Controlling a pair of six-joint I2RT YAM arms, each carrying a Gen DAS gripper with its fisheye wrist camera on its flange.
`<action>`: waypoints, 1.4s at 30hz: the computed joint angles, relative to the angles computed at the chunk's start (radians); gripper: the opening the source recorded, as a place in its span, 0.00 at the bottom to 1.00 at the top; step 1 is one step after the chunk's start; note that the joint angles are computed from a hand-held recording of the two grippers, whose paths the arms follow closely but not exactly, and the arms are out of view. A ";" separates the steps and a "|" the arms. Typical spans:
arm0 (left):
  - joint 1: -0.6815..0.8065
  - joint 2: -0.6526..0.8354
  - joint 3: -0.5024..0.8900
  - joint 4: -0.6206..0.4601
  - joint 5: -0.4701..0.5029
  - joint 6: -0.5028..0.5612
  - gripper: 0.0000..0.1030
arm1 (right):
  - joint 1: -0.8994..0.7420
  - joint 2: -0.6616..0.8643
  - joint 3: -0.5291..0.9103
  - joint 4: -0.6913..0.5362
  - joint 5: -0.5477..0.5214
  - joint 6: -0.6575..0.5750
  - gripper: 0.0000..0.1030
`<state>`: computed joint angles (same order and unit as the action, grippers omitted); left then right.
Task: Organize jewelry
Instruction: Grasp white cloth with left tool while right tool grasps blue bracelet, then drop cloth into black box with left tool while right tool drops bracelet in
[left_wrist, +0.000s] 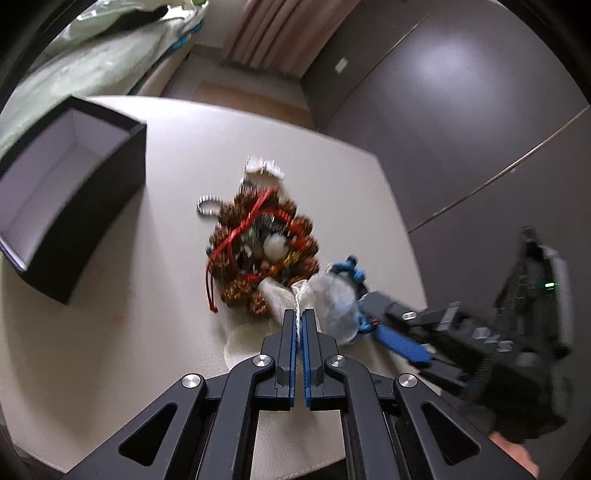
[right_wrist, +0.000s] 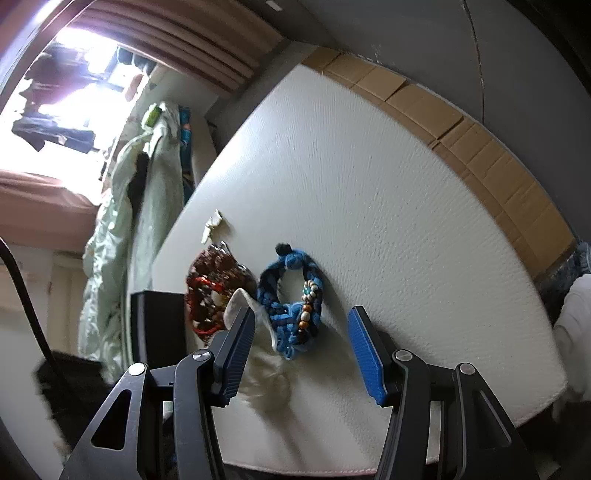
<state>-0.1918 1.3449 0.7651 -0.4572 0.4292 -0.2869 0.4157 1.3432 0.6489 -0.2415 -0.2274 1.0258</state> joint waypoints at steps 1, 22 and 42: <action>0.018 -0.016 -0.002 -0.008 0.015 0.005 0.02 | 0.009 0.011 0.008 -0.002 0.009 -0.001 0.53; 0.327 -0.307 0.007 -0.122 0.129 0.116 0.02 | 0.169 -0.123 -0.002 0.091 0.149 -0.026 0.13; 0.611 -0.254 0.043 -0.103 0.199 0.220 0.02 | 0.360 0.004 0.098 0.325 0.253 -0.065 0.13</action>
<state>0.4192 1.0913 0.8080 -0.5599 0.6282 -0.0672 0.7753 1.3476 0.7472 0.0832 0.0256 0.9607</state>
